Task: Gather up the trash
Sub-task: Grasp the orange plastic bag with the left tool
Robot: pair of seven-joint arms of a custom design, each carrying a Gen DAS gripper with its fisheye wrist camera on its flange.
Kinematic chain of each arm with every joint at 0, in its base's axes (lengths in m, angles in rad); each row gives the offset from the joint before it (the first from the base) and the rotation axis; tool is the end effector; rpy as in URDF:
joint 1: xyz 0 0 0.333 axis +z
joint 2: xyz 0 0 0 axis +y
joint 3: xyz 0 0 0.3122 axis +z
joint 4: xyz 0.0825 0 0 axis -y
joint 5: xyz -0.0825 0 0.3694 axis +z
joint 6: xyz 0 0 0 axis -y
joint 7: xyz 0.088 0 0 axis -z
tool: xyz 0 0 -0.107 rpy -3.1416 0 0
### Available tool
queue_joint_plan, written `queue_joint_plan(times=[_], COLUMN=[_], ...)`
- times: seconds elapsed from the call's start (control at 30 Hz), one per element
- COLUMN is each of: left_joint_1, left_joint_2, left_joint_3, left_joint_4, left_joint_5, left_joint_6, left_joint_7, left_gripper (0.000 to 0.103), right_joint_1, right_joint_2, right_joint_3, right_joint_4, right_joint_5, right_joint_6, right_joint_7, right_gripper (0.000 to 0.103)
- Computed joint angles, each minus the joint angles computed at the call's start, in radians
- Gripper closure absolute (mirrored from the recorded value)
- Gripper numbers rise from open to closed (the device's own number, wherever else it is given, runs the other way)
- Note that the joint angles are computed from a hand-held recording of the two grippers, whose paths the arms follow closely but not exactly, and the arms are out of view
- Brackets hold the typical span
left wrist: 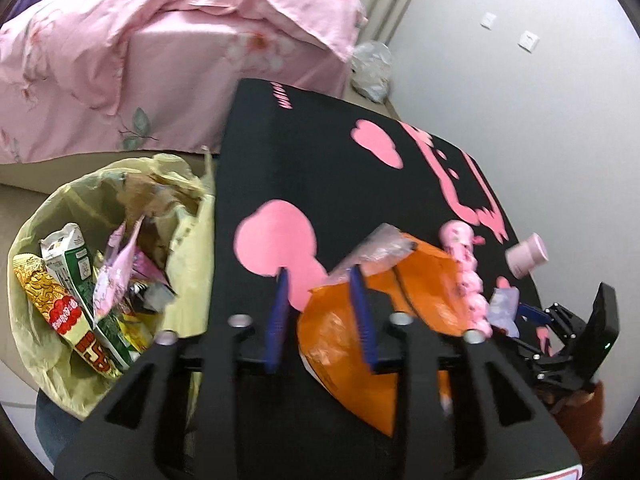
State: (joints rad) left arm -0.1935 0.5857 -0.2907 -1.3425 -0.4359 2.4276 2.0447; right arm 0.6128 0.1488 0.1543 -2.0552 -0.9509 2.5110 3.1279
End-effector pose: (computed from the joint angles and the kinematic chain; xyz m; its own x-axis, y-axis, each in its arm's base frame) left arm 0.6803 -0.2981 0.4573 -0.6244 -0.7181 0.3074 -0.7223 0.3810 -0.5772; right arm 0.4210 0.4114 0.4005 -0.0776 -0.9963 -0.0368 -0.7604 0.0831 -0.6441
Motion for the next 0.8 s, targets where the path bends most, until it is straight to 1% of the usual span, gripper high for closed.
queue_joint_plan(times=[0.03, 0.1, 0.13, 0.17, 0.23, 0.27, 0.33, 0.4, 0.43, 0.5, 0.53, 0.6, 0.67, 0.73, 0.77, 0.8], left_joint_1=[0.006, 0.025, 0.03, 0.033, 0.042, 0.052, 0.07, 0.079, 0.082, 0.081, 0.081, 0.08, 0.064, 0.028, 0.006, -0.016], left_joint_2=[0.006, 0.01, 0.007, -0.005, -0.042, -0.064, -0.1, -0.128, -0.14, -0.155, -0.163, -0.172, -0.163, -0.155, -0.147, -0.139], left_joint_3=[-0.005, -0.027, -0.033, -0.036, -0.044, -0.052, -0.064, -0.062, -0.057, -0.048, -0.044, -0.044, -0.041, -0.033, -0.031, -0.027], left_joint_4=[0.002, -0.006, -0.015, -0.035, -0.095, -0.128, -0.179, -0.214, -0.229, -0.249, -0.26, -0.271, -0.258, -0.248, -0.24, -0.231], left_joint_5=[-0.012, -0.056, -0.072, -0.083, -0.111, -0.135, -0.186, -0.222, -0.234, -0.248, -0.252, -0.276, -0.279, -0.253, -0.233, -0.203], left_joint_6=[0.004, 0.011, 0.024, 0.042, 0.095, 0.12, 0.145, 0.135, 0.107, 0.068, 0.033, -0.011, -0.043, -0.014, 0.015, 0.041], left_joint_7=[0.004, 0.017, 0.029, 0.039, 0.073, 0.095, 0.123, 0.122, 0.106, 0.091, 0.078, 0.072, 0.057, 0.043, 0.039, 0.037], left_gripper=[0.063, 0.058, 0.054, 0.052, 0.05, 0.047, 0.046, 0.036, 0.028, 0.027, 0.027, 0.027, 0.025, 0.024, 0.024, 0.024], right_joint_1=[-0.012, -0.012, -0.011, -0.012, -0.017, -0.015, -0.012, -0.005, 0.002, 0.012, 0.016, 0.022, 0.013, 0.002, -0.001, 0.004], right_joint_2=[0.009, 0.022, 0.029, 0.036, 0.045, 0.047, 0.048, 0.046, 0.04, 0.026, 0.018, 0.0, -0.013, -0.016, -0.013, -0.012], right_joint_3=[-0.005, -0.013, -0.018, -0.02, -0.027, -0.035, -0.04, -0.041, -0.04, -0.035, -0.031, -0.019, -0.011, -0.006, -0.003, 0.0], right_joint_4=[0.006, 0.022, 0.032, 0.039, 0.044, 0.042, 0.041, 0.038, 0.033, 0.023, 0.017, 0.001, -0.022, -0.033, -0.035, -0.031], right_joint_5=[0.014, 0.007, -0.008, -0.009, -0.005, -0.029, -0.045, -0.055, -0.065, -0.083, -0.091, -0.097, -0.09, -0.071, -0.059, -0.071], right_joint_6=[0.023, 0.022, 0.023, 0.032, 0.061, 0.083, 0.096, 0.087, 0.072, 0.04, 0.022, -0.022, -0.012, 0.001, 0.008, -0.008], right_joint_7=[-0.016, -0.014, -0.006, -0.008, -0.011, 0.022, 0.045, 0.069, 0.094, 0.132, 0.146, 0.176, 0.208, 0.209, 0.203, 0.212], right_gripper=[0.045, 0.045, 0.047, 0.049, 0.072, 0.073, 0.074, 0.074, 0.074, 0.074, 0.074, 0.073, 0.073, 0.072, 0.071, 0.071])
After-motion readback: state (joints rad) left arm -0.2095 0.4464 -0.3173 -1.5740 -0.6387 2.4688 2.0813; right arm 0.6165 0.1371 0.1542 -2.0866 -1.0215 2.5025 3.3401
